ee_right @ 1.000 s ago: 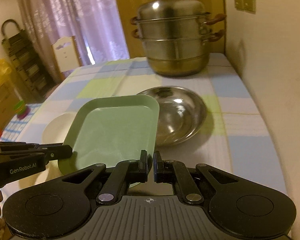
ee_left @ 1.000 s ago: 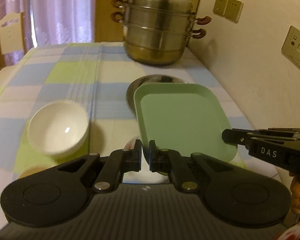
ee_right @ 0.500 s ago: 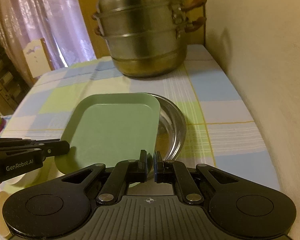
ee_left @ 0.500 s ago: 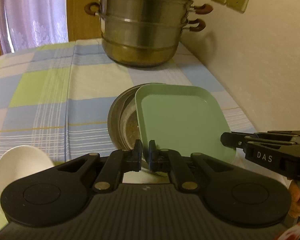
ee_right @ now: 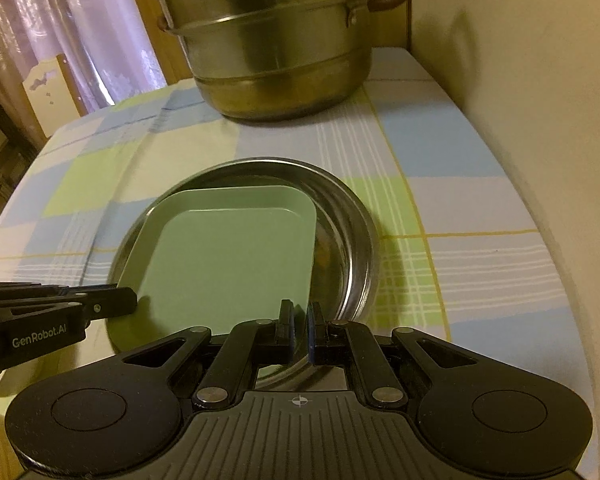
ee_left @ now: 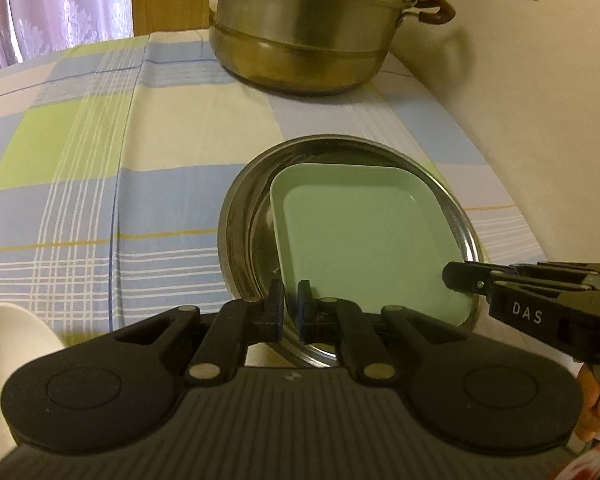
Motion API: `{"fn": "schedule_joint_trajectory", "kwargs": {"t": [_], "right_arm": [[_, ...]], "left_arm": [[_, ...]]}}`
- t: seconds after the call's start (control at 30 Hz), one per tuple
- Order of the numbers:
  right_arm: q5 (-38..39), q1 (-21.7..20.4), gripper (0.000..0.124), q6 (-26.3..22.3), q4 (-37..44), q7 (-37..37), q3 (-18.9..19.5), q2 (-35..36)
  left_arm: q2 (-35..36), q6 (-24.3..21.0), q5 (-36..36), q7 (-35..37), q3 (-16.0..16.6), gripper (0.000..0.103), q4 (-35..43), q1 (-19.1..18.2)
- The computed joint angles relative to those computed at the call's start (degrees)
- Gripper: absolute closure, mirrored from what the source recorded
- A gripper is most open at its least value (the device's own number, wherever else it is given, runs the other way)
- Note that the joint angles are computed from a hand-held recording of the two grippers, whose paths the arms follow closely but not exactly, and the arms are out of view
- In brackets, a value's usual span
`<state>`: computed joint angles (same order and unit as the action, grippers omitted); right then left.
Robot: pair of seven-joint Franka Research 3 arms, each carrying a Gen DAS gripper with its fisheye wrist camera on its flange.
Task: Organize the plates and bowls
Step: 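Lift the green plate with both grippers and lower it into the shallow steel tray, then open both grippers and pull back from the green plate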
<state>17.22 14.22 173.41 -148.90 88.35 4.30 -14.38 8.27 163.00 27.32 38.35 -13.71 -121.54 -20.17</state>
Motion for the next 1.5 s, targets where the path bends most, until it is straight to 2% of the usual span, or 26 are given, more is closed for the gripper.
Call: {"fn": "schedule_joint_trajectory", "kwargs": {"t": [0.5, 0.63, 0.7, 0.8, 0.93, 1.27, 1.5], "right_arm": [[-2.06, -1.16, 0.118, -0.45, 1.89, 1.45, 0.43, 2.99], [4.49, 2.71, 0.118, -0.4, 2.06, -3.23, -3.05, 2.79], [4.89, 2.26, 0.117, -0.43, 1.91, -3.46, -2.59, 2.36], [4.68, 1.52, 0.111, -0.25, 1.39, -3.1, -1.81, 1.37], [7.22, 3.11, 0.091, 0.1, 0.32, -4.77, -2.99, -0.76], [12.27, 6.11, 0.084, -0.66, -4.31, -6.43, -4.9, -9.8], [13.22, 7.06, 0.069, -2.62, -10.28, -6.14, -4.86, -20.54]], "left_arm": [[2.88, -2.47, -2.05, 2.06, 0.13, 0.096, 3.03, -0.37], [2.64, -2.83, -2.06, 1.63, 0.16, 0.096, 3.11, -0.47], [2.39, -3.27, -2.33, 1.8, 0.04, 0.093, 3.15, -0.42], [1.57, -3.34, -2.0, 1.4, 0.06, 0.093, 2.79, -0.48], [-0.22, -3.77, -0.77, 0.32, -0.02, 0.092, 1.96, -0.68], [-8.55, -7.02, 2.91, -3.98, -1.71, 0.089, -2.67, -0.69], [-17.31, -9.64, 2.42, -6.56, -4.05, 0.088, -8.61, -0.59]]}}
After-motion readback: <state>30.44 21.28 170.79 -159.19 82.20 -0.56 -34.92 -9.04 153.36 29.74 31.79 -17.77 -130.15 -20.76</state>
